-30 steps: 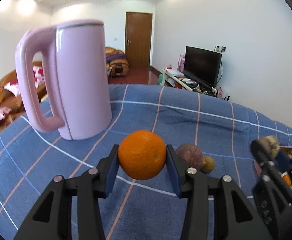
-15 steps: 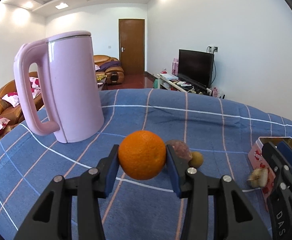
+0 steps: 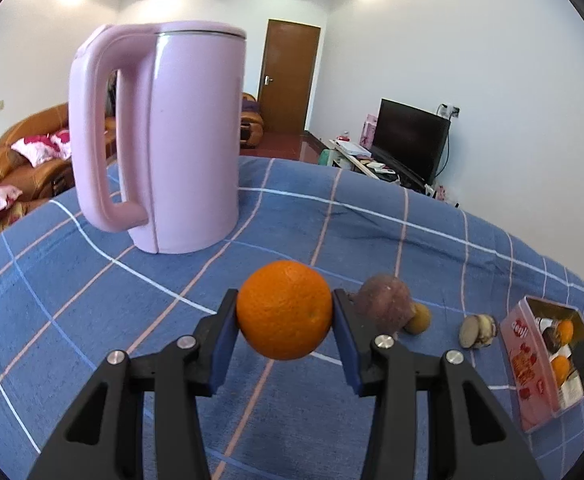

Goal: Organize fruits

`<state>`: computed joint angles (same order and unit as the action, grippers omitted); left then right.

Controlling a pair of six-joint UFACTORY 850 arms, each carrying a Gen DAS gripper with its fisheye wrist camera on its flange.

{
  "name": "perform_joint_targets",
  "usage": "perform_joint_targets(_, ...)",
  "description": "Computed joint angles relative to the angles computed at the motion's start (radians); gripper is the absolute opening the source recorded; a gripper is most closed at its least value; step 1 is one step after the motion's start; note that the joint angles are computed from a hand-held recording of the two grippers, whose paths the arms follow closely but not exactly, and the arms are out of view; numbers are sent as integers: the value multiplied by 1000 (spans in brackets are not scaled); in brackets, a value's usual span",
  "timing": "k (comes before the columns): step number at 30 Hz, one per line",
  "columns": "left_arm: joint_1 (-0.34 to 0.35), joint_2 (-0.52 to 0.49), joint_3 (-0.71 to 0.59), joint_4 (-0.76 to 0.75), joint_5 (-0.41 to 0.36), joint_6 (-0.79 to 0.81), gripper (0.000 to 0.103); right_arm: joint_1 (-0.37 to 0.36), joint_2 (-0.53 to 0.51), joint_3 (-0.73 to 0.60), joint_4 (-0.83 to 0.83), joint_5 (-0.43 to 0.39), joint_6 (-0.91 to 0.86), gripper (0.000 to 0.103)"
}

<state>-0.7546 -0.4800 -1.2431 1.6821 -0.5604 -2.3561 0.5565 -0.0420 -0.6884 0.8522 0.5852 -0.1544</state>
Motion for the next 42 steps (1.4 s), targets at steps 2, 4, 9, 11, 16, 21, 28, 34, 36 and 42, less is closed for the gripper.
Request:
perform_joint_targets(2, 1, 2, 1, 1, 7, -4, 47, -4, 10, 13, -26, -12, 36, 32)
perform_joint_targets(4, -2, 5, 4, 13, 7, -11, 47, -7, -21, -20, -43, -57, 18, 33)
perform_joint_targets(9, -9, 4, 4, 17, -18, -6, 47, 13, -142, -169, 206, -151, -322, 34)
perform_joint_targets(11, -5, 3, 4, 12, -12, -6, 47, 15, -203, -237, 390, -150, -531, 39)
perform_joint_targets(16, 5, 5, 4, 10, 17, -15, 47, -28, -314, -379, 788, -217, -938, 40)
perform_joint_targets(21, 9, 10, 7, 28, 34, -34, 47, -48, -381, -470, 1042, -185, -1209, 40)
perform_joint_targets(28, 11, 7, 4, 29, 43, -30, 47, -79, -392, -486, 1026, -235, -1201, 36)
perform_joint_targets(34, 7, 10, 11, 115, 66, -84, 47, -49, -236, -296, 429, -237, -644, 36)
perform_joint_targets(36, 9, 16, 23, 231, 96, -173, 47, -22, -182, -215, 227, -142, -466, 36)
perform_joint_targets(42, 0, 18, 37, 498, 128, -358, 47, 25, -72, -88, 188, 1, -421, 36)
